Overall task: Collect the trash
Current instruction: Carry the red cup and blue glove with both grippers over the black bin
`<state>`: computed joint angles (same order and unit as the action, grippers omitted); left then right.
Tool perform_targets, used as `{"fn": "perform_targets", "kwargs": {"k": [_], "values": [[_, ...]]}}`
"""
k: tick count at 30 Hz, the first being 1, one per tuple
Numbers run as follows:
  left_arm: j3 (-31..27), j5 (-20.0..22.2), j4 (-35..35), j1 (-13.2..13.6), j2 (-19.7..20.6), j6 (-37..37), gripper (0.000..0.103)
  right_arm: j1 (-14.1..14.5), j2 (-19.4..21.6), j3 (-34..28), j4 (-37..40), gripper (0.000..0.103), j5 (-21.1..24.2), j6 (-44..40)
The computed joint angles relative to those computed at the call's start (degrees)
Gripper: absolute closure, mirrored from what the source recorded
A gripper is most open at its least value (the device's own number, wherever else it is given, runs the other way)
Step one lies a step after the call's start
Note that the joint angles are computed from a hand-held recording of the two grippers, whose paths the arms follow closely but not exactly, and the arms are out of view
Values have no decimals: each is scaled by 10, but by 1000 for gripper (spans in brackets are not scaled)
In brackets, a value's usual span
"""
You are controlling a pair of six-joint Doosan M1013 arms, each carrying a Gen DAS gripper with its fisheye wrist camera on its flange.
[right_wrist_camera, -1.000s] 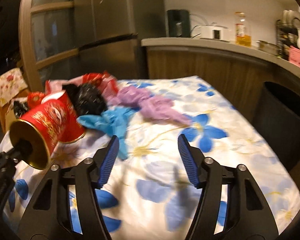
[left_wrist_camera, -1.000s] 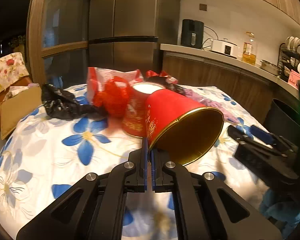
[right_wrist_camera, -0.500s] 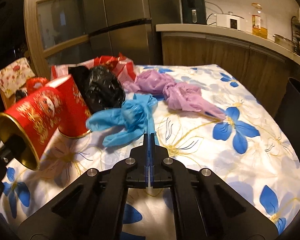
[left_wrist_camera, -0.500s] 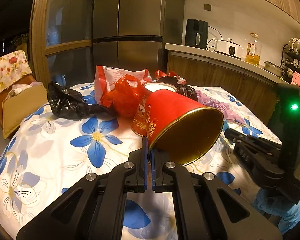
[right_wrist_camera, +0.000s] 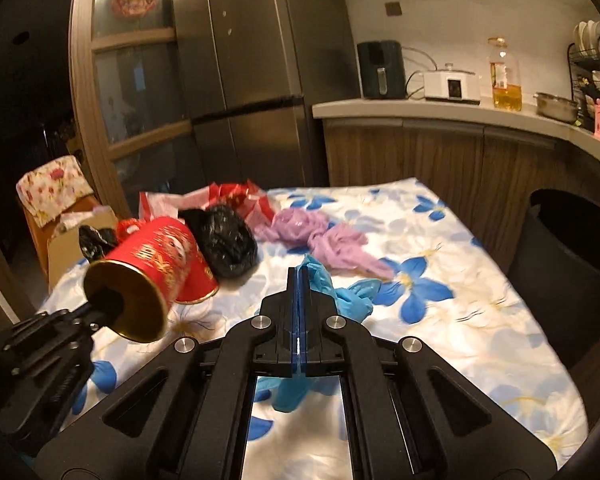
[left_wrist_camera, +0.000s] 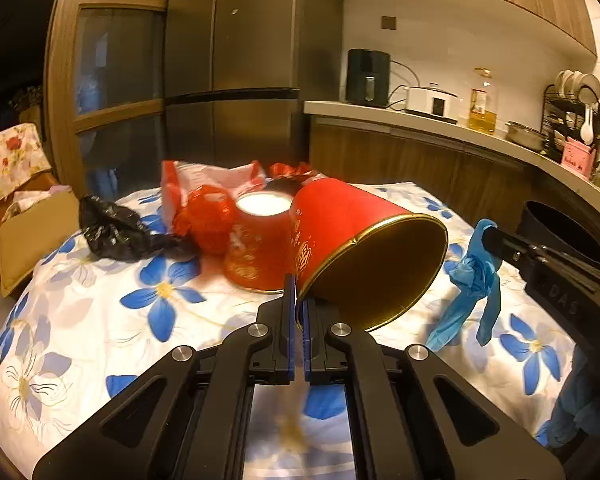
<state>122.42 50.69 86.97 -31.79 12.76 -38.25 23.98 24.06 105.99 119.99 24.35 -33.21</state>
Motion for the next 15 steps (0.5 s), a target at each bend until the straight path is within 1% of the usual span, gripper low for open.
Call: {"fn": "perform_targets", "kwargs": {"k": [3,6,13,15], "values": [[-8,-3,3,-5,2,6,101,-10,-10,10,21,103,4,-20],[-18,-9,5,-8,5,18,101,-21,-17,16,25,103,9,-20],[-50,-31,18,-12,19,45,101,-45,-27,24,66,103,13,-50],[-62,-44,25,-10,24,55,101,-49,-29,25,85,103,10,-66]]}}
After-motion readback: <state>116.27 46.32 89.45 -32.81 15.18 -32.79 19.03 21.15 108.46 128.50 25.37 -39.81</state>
